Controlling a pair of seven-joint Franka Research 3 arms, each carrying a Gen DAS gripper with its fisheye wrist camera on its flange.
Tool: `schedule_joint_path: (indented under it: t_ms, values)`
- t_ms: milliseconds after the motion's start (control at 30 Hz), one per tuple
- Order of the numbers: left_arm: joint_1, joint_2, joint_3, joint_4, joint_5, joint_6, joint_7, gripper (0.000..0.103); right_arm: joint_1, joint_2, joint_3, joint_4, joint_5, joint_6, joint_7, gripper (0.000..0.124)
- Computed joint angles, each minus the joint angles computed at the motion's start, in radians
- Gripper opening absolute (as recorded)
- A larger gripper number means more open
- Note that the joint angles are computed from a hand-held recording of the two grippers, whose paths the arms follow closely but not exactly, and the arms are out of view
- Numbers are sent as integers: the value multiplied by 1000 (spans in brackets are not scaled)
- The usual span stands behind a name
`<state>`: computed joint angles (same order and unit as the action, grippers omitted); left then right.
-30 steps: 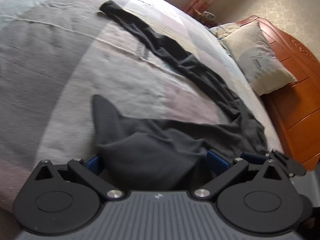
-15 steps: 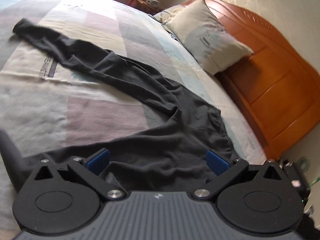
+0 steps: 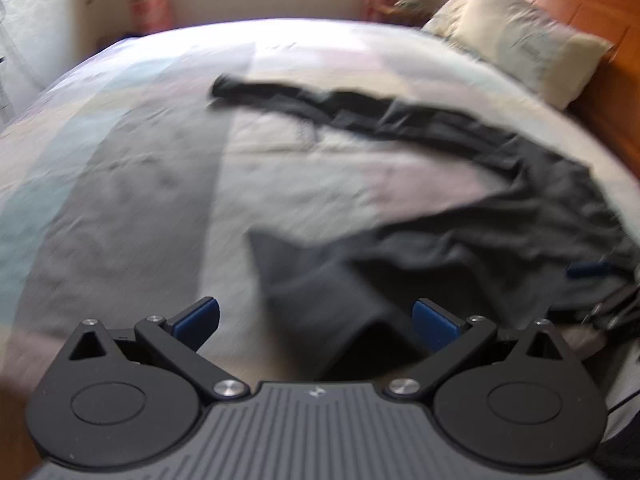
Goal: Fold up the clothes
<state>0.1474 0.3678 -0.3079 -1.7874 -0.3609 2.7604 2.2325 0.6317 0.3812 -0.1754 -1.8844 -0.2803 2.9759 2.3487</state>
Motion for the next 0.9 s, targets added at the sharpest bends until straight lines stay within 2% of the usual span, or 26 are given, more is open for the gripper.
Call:
schedule_joint_path:
  t_ms: [100,200,333,400,467,500,533,567,600,667,800,833,900]
  values:
    - [-40,16,53,-16,91,25,-74,102,-31,29,49,52,33,-21,-70,103]
    - [-52,57,69,-3,147,62,-138,102,-10,44,37,86,28,-40,-81,103]
    - [-160,114,190,17,335,186,-325,102,14,59,22,124,10,-64,-77,103]
    - [-225,140,270,43,425,194,-411,103,24,55,12,124,-1,-76,-57,103]
    - [-235,152,289,53,480,213,-437,103,33,50,3,123,-18,-91,-32,103]
    - [-257,153,322,50,523,237,-462,103,36,49,0,125,-29,-98,-19,103]
    - [-308,156,390,47,562,265,-484,103,38,47,-3,126,-40,-106,-5,103]
    - [-333,161,434,51,646,285,-535,103,36,46,-2,126,-49,-109,4,103]
    - [-331,162,444,56,665,293,-527,103,33,44,0,126,-57,-110,13,103]
    - [-275,161,395,78,672,267,-505,103,24,44,7,128,-69,-112,20,103]
    - [-233,152,375,95,742,287,-505,103,-6,53,43,142,-59,-122,-10,103]
    - [-232,147,380,95,765,302,-514,103,-14,55,54,145,-51,-123,-25,103]
    - [-274,138,440,88,830,363,-571,103,-28,61,75,154,-29,-131,-57,103]
